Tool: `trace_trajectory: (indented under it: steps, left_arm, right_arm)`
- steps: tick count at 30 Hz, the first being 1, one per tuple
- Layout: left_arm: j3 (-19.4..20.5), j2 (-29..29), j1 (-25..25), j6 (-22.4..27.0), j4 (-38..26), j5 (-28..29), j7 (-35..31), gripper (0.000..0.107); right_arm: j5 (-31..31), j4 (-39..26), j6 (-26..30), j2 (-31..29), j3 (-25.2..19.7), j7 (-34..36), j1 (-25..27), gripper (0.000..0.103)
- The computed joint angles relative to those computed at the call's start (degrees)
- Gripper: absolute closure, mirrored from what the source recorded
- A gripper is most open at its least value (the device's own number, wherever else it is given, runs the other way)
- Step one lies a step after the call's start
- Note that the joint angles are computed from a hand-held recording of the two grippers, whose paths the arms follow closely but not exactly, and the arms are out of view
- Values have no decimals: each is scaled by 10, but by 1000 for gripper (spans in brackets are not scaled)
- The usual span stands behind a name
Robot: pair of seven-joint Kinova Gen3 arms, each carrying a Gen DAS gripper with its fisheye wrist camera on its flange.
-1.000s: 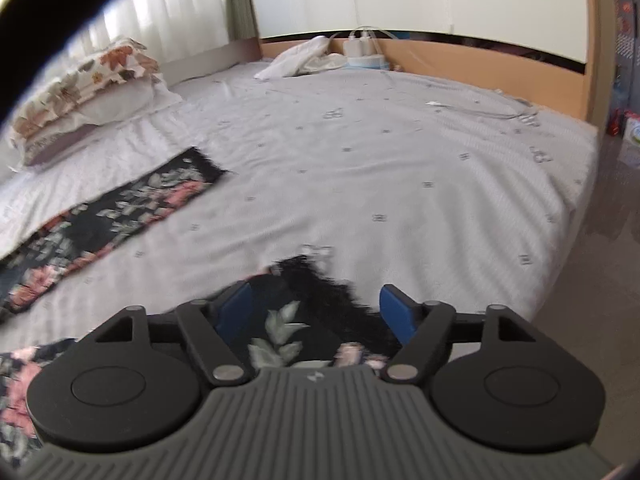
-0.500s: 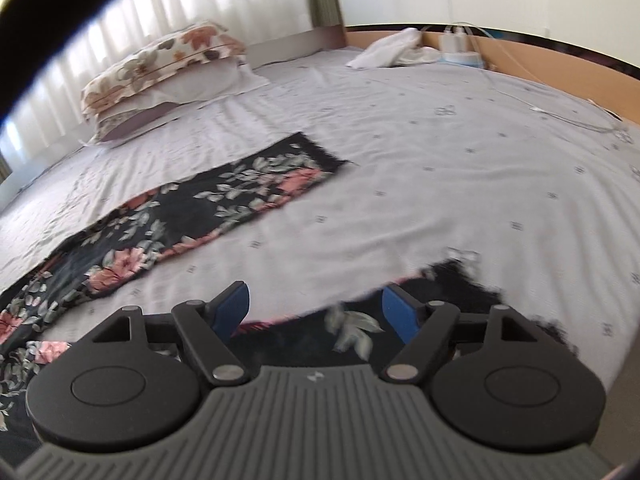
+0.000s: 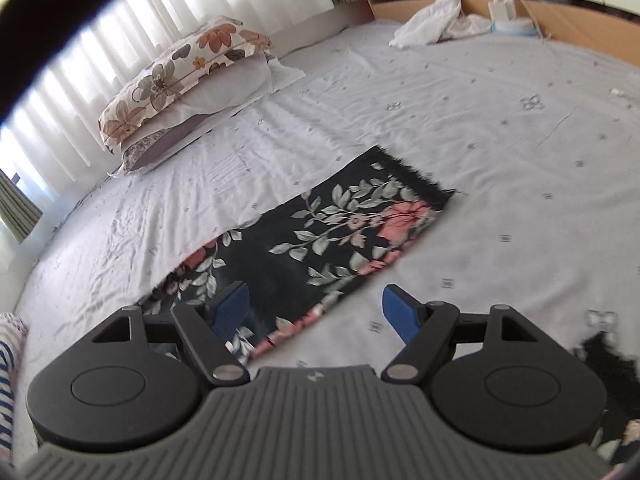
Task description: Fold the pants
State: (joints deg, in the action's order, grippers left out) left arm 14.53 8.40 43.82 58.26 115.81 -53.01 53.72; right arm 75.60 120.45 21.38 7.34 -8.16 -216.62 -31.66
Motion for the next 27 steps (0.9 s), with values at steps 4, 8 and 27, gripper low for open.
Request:
trace_trajectory:
  steps: [4,8,27]
  left_arm:
    - [-42,35,-60,-71,-19,20,-31,5]
    - [-91,66,-71,-139,-9,-38,20,5]
    - [-189,198,-77,-181,-115,66,-55,5]
  right_arm:
    - [-79,-61,-21,48,-4,83,28,18]
    - [-145,-142,2,113,18,156,7,18]
    - [-267,-246,-25,222,116,284,-74,18]
